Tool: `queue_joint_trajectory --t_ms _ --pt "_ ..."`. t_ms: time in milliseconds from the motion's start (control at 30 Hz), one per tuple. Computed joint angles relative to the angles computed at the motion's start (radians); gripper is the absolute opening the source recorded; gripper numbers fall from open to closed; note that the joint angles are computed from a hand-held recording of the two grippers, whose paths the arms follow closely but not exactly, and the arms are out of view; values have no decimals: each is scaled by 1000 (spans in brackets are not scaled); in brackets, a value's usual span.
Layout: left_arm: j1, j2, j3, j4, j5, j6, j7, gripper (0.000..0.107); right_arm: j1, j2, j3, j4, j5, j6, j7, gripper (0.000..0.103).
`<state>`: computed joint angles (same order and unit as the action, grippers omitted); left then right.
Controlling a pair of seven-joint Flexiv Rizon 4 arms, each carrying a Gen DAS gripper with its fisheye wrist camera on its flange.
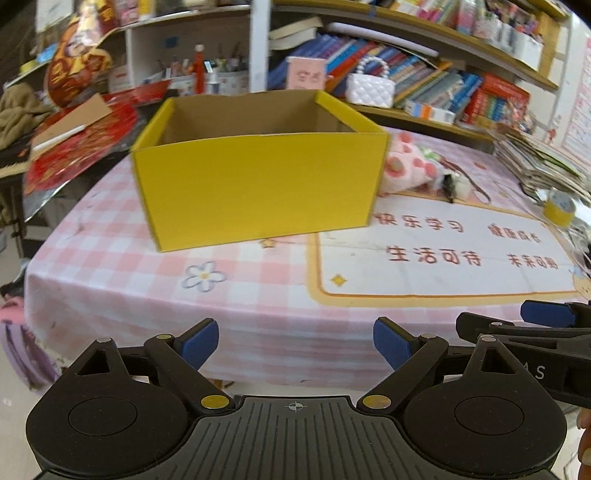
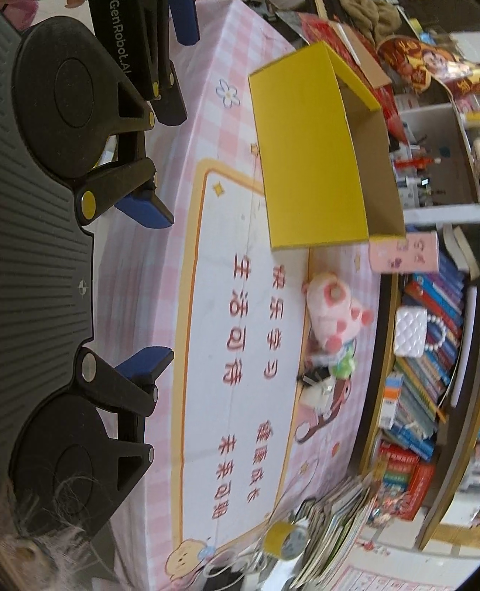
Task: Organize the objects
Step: 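Move both open tools toward the pink plush pig and black binder clip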
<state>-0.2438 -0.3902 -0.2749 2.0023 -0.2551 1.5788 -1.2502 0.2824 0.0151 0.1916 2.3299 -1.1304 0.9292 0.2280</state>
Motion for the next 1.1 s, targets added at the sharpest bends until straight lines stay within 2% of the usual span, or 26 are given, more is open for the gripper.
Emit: queue_joint_trajectory --t_ms 167,567,733,1100 --pt "-28 -27 0 -46 14 -27 16 93 -18 26 -3 27 30 -13 14 69" --pt "-187 -138 87 -259 67 -134 -47 93 -124 81 -38 84 42 23 -49 70" --pt "-254 -192 138 -364 101 -182 -110 93 -184 81 -66 94 27 86 -85 70" --pt "-366 -304 250 -590 209 -275 -303 93 -320 30 -143 74 -90 267 -158 70"
